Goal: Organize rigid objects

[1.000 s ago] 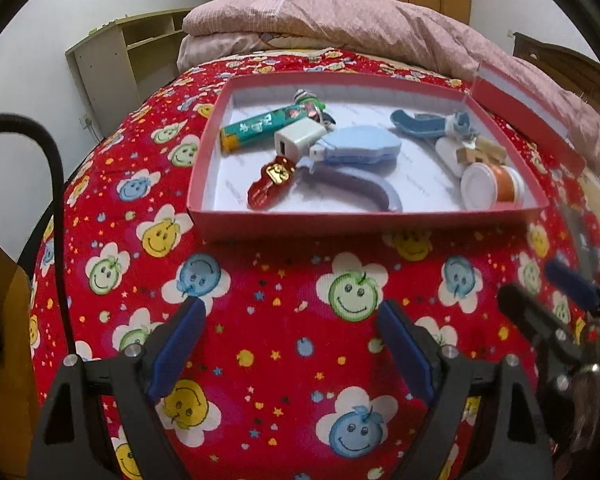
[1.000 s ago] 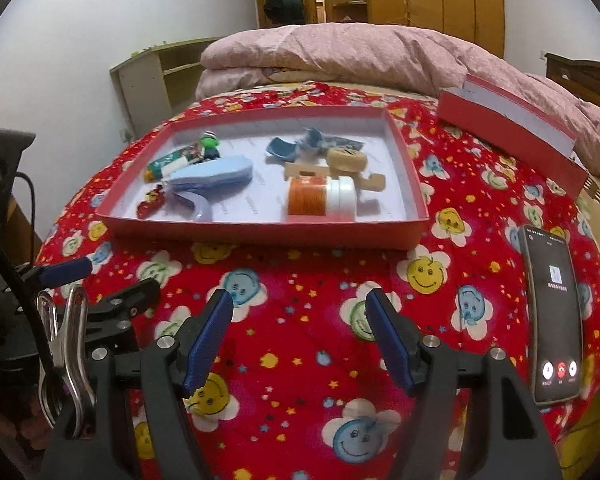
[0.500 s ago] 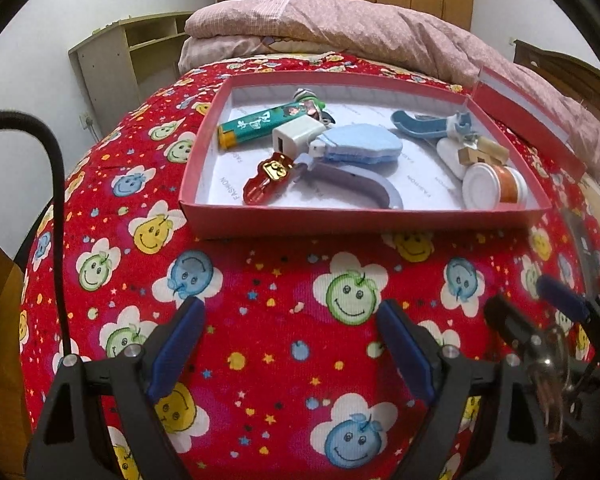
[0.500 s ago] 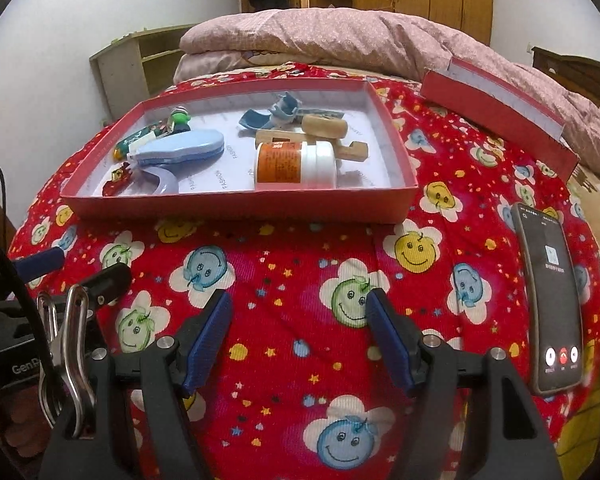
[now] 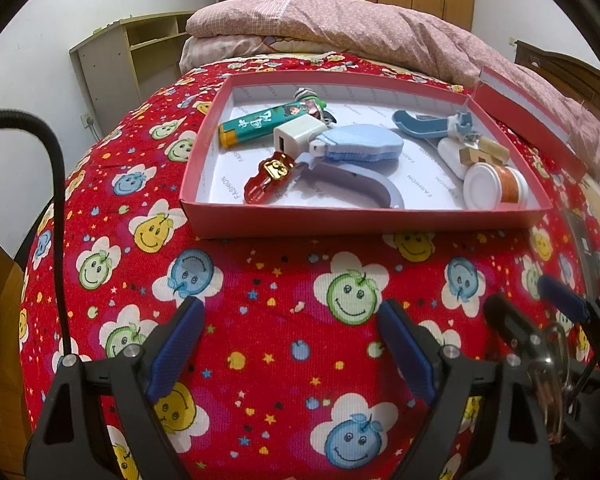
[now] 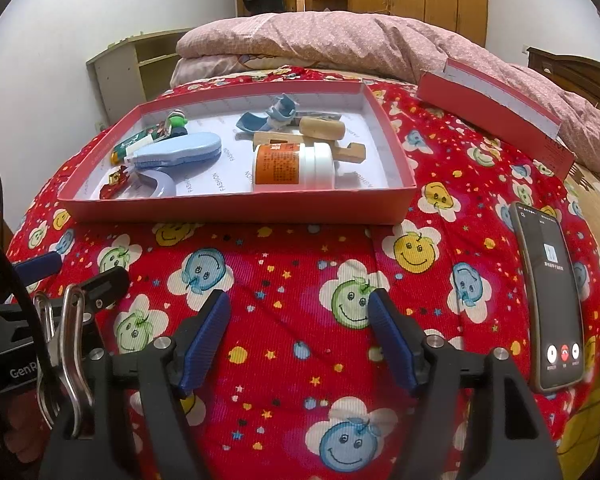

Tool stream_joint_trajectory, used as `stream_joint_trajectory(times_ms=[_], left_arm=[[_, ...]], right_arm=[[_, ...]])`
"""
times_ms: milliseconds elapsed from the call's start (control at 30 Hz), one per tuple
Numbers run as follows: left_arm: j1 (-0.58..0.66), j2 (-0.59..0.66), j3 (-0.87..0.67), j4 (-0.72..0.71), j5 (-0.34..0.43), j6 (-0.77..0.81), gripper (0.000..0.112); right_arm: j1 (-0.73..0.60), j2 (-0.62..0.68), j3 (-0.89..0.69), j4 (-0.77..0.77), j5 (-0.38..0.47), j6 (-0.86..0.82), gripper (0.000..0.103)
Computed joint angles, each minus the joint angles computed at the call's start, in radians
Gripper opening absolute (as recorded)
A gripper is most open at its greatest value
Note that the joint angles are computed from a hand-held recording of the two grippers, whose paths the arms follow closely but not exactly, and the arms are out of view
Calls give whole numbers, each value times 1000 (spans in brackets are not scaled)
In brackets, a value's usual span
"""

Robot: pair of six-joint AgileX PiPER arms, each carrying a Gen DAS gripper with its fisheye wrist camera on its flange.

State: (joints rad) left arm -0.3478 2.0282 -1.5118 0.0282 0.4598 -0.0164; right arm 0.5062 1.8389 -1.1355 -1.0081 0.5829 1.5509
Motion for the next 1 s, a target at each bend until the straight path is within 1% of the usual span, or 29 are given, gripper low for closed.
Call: stream_joint_trajectory(times_ms=[1000], left_arm=[[4, 15, -19, 29, 13, -41, 95]], right_arm=[[1, 1, 1, -5, -1, 6, 74]])
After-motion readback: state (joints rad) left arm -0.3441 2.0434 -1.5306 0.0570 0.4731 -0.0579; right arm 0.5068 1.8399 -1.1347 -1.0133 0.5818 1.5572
